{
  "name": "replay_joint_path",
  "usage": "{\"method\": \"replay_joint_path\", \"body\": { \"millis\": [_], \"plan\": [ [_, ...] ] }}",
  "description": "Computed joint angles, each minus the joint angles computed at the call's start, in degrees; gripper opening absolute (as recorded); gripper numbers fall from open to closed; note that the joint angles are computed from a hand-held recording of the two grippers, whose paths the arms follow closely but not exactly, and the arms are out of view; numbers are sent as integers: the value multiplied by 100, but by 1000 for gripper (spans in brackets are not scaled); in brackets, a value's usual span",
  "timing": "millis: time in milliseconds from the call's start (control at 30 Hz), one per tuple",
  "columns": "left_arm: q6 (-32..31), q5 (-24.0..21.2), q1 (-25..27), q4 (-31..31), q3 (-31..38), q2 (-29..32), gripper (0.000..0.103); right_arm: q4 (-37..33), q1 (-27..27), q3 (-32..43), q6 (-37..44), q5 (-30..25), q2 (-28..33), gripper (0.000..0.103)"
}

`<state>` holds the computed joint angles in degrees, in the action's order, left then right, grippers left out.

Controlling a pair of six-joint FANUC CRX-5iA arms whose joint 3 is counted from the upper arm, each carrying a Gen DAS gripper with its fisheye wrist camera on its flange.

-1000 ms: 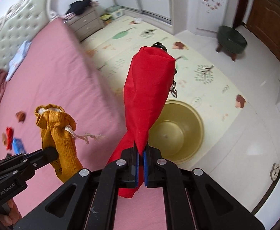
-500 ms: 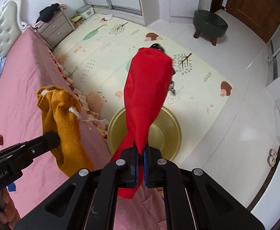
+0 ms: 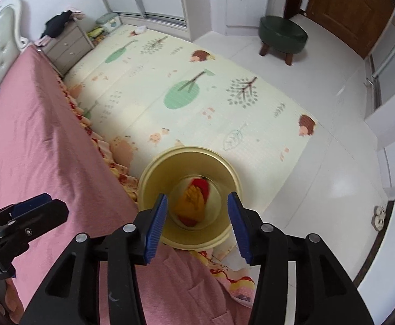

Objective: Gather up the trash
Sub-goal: 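Move both open tools back over the bed toward the grey sock and bottle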

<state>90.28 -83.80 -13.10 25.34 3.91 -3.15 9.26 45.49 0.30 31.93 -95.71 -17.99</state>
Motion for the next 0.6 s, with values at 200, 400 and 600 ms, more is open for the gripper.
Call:
{"method": "replay_joint_path", "body": {
  "millis": [200,400,600],
  "plan": [
    [-62,-193,426,-27,-109,-479,79,87,433,493,72,60,249,45],
    [-204,-611,1217,27,-198,-1092,79,205,1006,1085,127,37,578,45],
    [-704,-1320,2560,155,-309,-1839,79,243,1747,1715,80,20,957,45]
  ]
}}
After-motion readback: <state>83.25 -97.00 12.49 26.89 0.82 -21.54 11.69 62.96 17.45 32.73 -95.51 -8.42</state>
